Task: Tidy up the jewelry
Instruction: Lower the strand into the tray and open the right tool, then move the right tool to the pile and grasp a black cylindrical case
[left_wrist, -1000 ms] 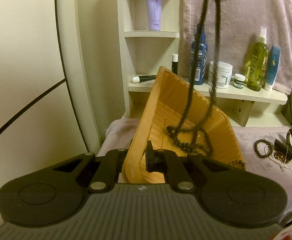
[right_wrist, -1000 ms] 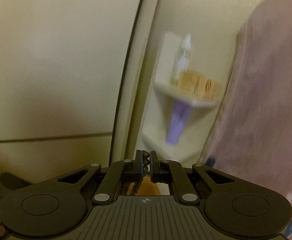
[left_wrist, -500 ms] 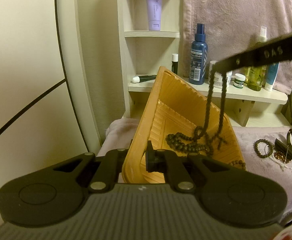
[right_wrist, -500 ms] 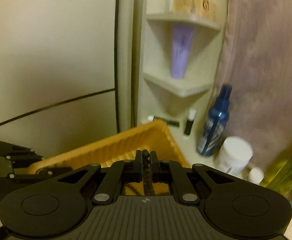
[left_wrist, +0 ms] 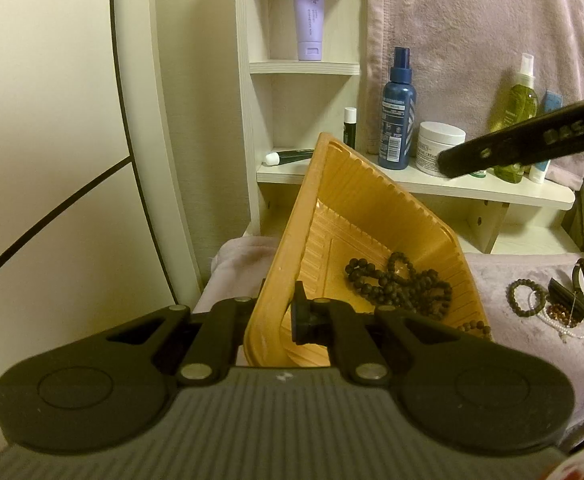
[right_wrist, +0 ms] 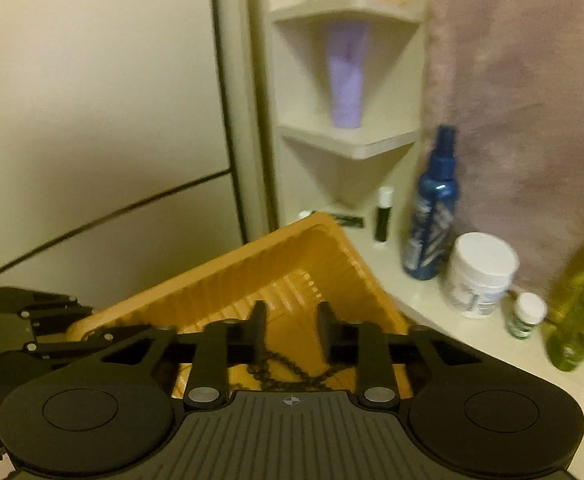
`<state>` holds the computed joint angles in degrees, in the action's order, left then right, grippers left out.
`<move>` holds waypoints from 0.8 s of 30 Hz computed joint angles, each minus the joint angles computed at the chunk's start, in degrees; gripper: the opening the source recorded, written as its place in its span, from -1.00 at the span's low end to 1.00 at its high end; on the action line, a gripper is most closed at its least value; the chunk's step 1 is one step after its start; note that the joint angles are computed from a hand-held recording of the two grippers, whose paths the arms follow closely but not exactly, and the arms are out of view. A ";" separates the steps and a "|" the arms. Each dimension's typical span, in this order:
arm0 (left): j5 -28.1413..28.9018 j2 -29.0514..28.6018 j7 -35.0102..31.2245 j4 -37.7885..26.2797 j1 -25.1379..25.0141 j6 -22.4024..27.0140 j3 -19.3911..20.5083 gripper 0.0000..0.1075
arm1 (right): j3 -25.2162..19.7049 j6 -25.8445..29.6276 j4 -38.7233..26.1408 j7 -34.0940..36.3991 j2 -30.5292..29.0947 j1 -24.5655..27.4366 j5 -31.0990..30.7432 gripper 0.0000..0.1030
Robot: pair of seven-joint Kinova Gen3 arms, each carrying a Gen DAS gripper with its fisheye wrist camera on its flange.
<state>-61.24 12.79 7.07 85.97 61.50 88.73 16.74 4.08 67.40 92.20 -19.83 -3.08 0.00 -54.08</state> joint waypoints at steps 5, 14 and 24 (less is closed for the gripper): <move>-0.02 0.09 -0.10 -0.15 0.06 0.19 -0.03 -0.88 | 3.71 -0.07 4.30 4.68 -3.42 2.21 -3.20 -0.29; -0.06 0.18 -0.32 -0.26 0.17 0.42 -0.10 -0.88 | 11.94 -2.02 13.57 5.55 -7.91 7.55 -5.75 -0.11; -0.15 0.23 -0.83 -0.30 0.29 0.46 -0.20 -0.88 | 16.17 -7.33 20.04 -1.00 -8.51 14.15 1.87 -0.09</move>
<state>-61.39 13.02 6.24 85.67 61.79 89.18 16.53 20.25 60.07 112.25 -20.83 -11.59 14.15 -52.21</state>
